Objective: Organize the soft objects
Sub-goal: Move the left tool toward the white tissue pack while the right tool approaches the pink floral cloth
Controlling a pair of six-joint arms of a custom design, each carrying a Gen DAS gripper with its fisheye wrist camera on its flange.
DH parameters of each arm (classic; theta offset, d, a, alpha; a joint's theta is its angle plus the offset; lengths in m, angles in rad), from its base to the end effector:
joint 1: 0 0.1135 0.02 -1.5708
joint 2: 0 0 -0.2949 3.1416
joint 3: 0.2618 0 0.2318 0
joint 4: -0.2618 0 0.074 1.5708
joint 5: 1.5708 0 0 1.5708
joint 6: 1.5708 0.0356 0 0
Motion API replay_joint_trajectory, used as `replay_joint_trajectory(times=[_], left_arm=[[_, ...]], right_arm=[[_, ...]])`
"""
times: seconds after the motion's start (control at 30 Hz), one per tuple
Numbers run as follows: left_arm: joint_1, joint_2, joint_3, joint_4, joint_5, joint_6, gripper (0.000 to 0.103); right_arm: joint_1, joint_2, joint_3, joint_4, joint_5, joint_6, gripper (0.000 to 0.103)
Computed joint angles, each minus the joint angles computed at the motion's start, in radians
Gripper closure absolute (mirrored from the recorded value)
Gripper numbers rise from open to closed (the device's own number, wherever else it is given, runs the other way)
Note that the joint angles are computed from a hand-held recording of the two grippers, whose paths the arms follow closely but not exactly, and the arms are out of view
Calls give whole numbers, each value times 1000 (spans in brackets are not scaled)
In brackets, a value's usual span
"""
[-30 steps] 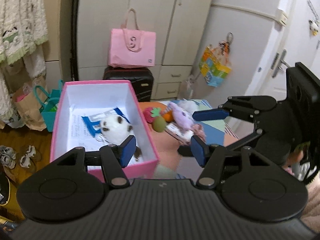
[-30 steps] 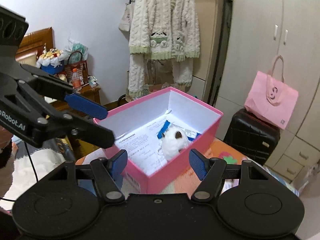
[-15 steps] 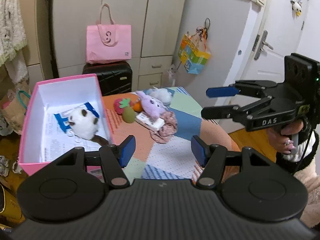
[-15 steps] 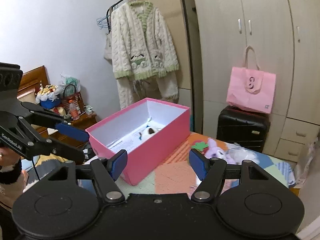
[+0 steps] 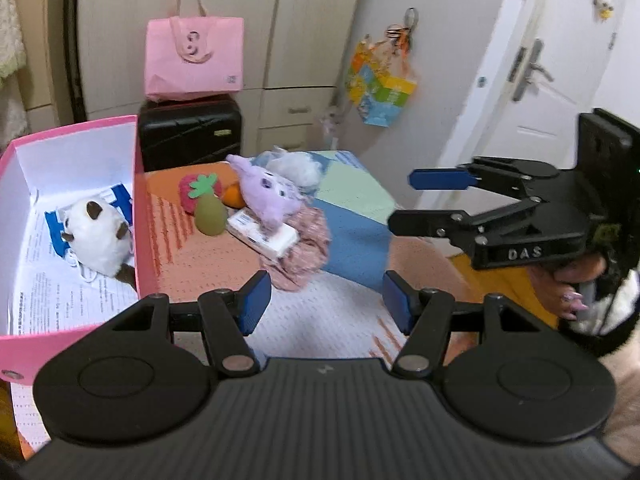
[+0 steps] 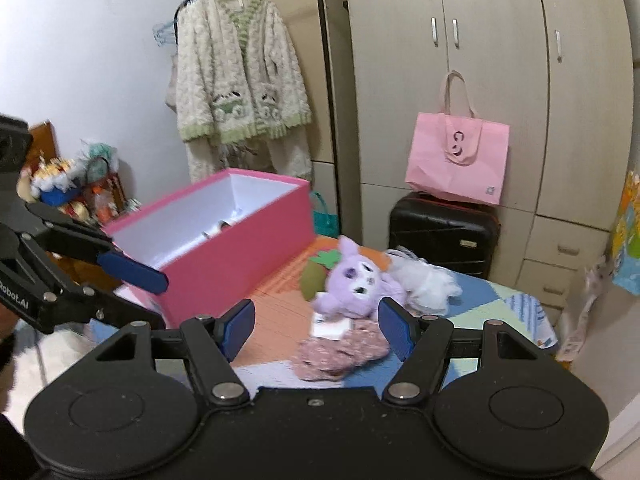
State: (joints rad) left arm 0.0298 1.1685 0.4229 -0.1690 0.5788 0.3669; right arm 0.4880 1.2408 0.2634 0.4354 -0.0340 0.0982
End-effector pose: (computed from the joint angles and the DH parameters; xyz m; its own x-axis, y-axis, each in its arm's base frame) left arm 0.1736 -0.0143 0.1948 -0.6285 0.2817 -0.7250 0.5722 0.7988 -0.1857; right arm 0.1701 0.0917 0.1839 -0.5019 -0.1555 -0.8508 -0.4472 0.8886 0.1014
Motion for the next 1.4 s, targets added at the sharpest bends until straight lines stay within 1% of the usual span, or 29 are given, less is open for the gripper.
replay_joint_trajectory(times=[0.07, 0.13, 0.23, 0.3, 0.4, 0.5, 0.53, 0.6, 0.67, 0.8, 0.87, 0.9, 0.97, 1.13, 1.27, 1.4], left_arm=[[-77, 34, -48, 153, -104, -70, 43], [-138, 95, -79, 288, -186, -134, 43], [-184, 218, -91, 438, -229, -202, 42], [-207, 300, -93, 529, -244, -241, 42], [-254, 423, -105, 696, -297, -300, 43], [-292, 536, -100, 824, -352, -338, 43], [-298, 567, -99, 857, -362, -347, 43], [-302, 628, -82, 905, -375, -361, 43], [-294, 671, -53, 911, -371, -372, 43], [-273, 729, 13, 861, -344, -385, 43], [-267, 751, 47, 829, -329, -399, 43], [-267, 763, 66, 814, -324, -410, 43], [-274, 793, 99, 800, -329, -433, 43], [-297, 847, 132, 834, -376, -484, 43], [-292, 876, 160, 826, -355, -513, 41], [-305, 891, 162, 843, -376, -517, 40]], right_arm=[[-20, 51, -9, 51, 12, -27, 30], [-52, 115, -6, 101, -13, -51, 30], [-99, 197, 7, 151, -56, -74, 30], [-127, 255, 17, 192, -68, -88, 30], [-157, 323, 37, 231, -76, -88, 30], [-195, 386, 62, 256, -127, -72, 30], [-207, 410, 70, 263, -153, -68, 30], [-209, 446, 72, 285, -171, -83, 30], [-203, 479, 72, 297, -177, -124, 30], [-199, 534, 69, 303, -218, -215, 30], [-197, 555, 75, 289, -242, -262, 27], [-187, 565, 78, 291, -236, -279, 25], [-162, 581, 81, 310, -212, -304, 15], [-110, 625, 119, 331, -180, -353, 10], [-77, 676, 183, 291, -134, -369, 10], [-71, 735, 219, 283, -119, -369, 10]])
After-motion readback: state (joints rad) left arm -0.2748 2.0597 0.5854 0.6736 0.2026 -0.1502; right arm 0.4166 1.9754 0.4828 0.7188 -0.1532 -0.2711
